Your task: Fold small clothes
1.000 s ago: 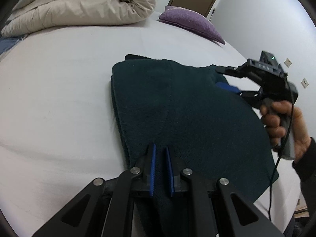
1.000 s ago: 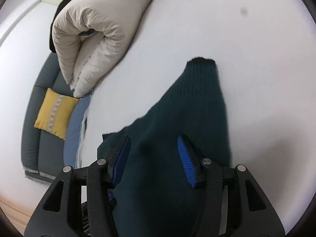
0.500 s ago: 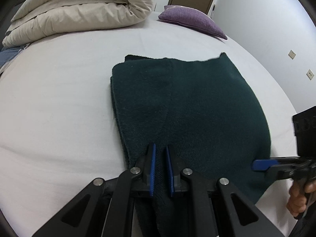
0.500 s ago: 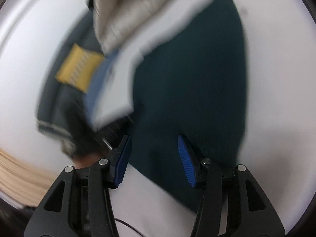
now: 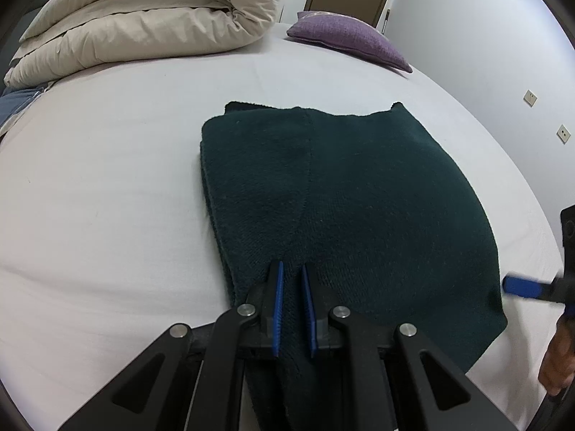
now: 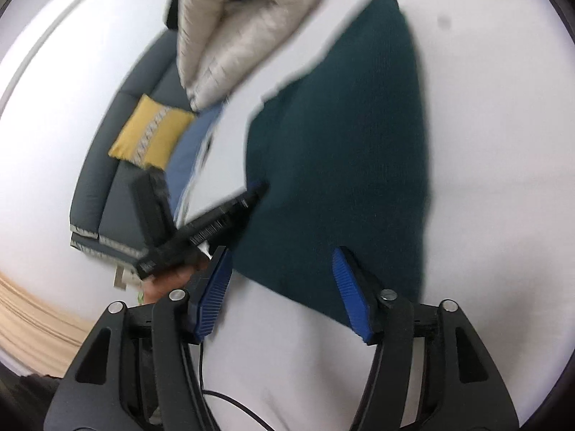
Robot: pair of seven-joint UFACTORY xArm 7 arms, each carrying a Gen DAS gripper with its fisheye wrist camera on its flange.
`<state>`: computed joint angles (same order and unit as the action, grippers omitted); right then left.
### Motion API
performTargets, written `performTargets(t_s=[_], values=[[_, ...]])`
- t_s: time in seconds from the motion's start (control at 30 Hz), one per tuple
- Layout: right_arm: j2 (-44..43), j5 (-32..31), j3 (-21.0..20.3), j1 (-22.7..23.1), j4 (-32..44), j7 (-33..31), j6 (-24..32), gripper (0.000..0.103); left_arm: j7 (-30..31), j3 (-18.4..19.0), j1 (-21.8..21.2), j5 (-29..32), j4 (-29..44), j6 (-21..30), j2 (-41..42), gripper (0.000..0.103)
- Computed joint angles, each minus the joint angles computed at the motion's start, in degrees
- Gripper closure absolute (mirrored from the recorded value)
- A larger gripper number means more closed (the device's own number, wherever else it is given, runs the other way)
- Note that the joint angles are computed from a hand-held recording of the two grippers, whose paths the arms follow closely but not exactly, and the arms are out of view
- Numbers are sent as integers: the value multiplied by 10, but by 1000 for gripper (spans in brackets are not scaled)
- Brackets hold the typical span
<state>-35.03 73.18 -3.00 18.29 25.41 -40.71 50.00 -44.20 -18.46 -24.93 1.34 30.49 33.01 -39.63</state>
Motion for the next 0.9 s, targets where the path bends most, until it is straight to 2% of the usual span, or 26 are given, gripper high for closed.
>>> performTargets(t_s=[0.07, 0.13, 0.17, 0.23, 0.27, 0.3, 0.33, 0.4, 0.43, 0.53, 0.57, 0.6, 0.67, 0.77, 0.9], values=[[-17, 6, 2, -13, -2, 9, -26, 45, 0, 8, -6, -9, -6, -10, -8, 88], [-14, -27, 3, -32, 5, 37, -55, 40, 8, 33, -23, -35, -12, -7, -31, 88], [-4, -33, 7, -32, 12, 49, -71, 40, 6, 36, -24, -42, -14, 0, -49, 84], [12, -59, -7, -39, 21, 61, -81, 40, -11, 25, -6, -38, -22, 14, -104, 55], [23, -66, -14, -39, 28, 60, -83, 40, -17, 21, 4, -34, -25, 20, -122, 34], [37, -73, -19, -38, 37, 60, -83, 34, -19, 30, 8, -38, -33, 19, -139, 31], [53, -78, -19, -38, 47, 65, -86, 27, -14, 45, 6, -48, -38, 17, -140, 31], [88, -70, -23, -31, 67, 58, -82, 27, -1, 85, -5, -83, -54, 3, -131, 34], [99, -75, -37, -38, 73, 47, -61, 27, 11, 110, -16, -106, -61, -7, -119, 37], [154, -76, -28, -50, 99, 53, -33, 27, 70, 178, -77, -192, -74, -57, -75, 40], [194, -42, -8, -42, 119, 43, -45, 27, 86, 190, -92, -215, -72, -68, -59, 40], [209, -32, -11, -40, 127, 22, -34, 27, 93, 190, -92, -227, -67, -73, -45, 40], [224, -24, 0, -51, 133, 15, -23, 27, 113, 196, -101, -258, -61, -86, -27, 39], [248, -23, 12, -69, 152, 18, 1, 27, 162, 236, -135, -328, -50, -108, 3, 39], [266, -9, 24, -86, 160, 12, 17, 30, 220, 260, -158, -391, -25, -102, 33, 40]])
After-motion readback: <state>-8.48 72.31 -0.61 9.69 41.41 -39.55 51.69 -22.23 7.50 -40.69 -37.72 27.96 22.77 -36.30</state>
